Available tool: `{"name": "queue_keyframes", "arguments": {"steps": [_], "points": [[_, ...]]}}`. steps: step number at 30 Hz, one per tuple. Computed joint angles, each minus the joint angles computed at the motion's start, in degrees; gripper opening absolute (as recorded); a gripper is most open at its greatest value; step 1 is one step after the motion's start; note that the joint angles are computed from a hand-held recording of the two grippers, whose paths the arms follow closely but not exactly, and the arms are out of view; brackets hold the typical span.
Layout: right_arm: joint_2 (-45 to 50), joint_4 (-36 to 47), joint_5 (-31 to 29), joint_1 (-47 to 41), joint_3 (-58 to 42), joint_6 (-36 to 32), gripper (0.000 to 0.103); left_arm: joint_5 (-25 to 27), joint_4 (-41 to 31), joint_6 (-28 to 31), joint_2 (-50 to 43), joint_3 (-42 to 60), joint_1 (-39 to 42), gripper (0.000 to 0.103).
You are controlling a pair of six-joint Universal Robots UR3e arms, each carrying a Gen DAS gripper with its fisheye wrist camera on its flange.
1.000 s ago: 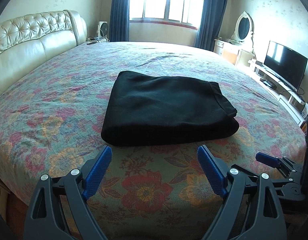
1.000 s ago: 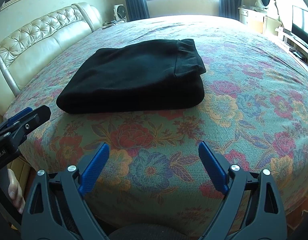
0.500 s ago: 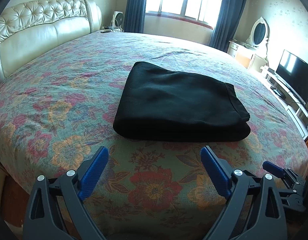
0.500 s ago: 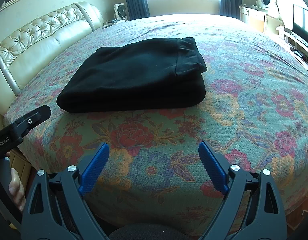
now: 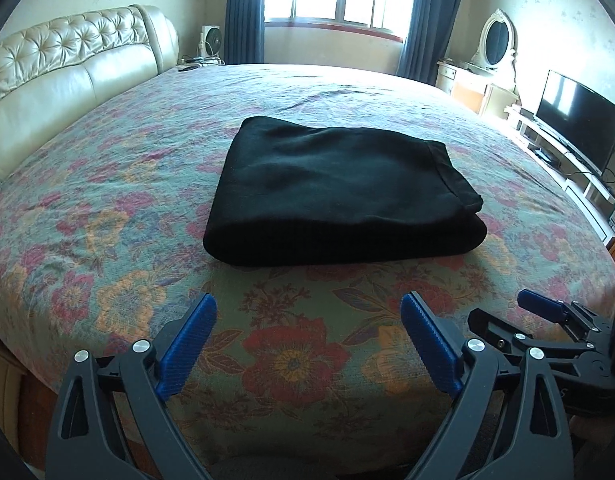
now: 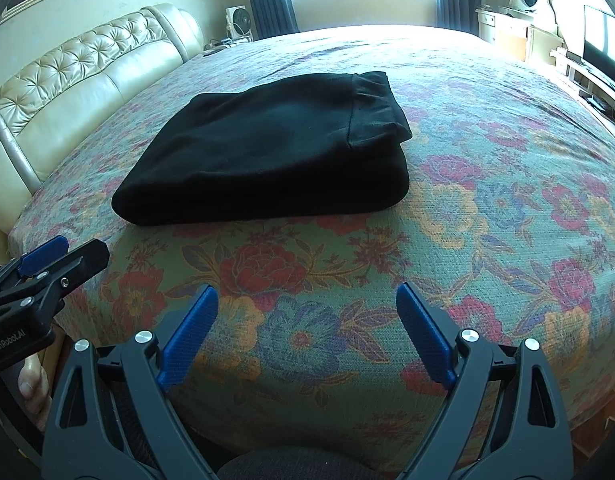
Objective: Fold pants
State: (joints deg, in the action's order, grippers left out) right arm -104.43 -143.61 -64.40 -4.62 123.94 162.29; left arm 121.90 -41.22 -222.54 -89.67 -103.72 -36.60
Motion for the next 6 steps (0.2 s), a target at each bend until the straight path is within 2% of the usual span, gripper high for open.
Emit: {"name": "queue_keyframes", "arguments": {"steps": [6], "points": [[-0.02,0.15,0.07,-0.27,-0.12,-0.17,0.091,0.46,-0.79,-0.2,-1.11,0.99,-0.37,0.092]]}}
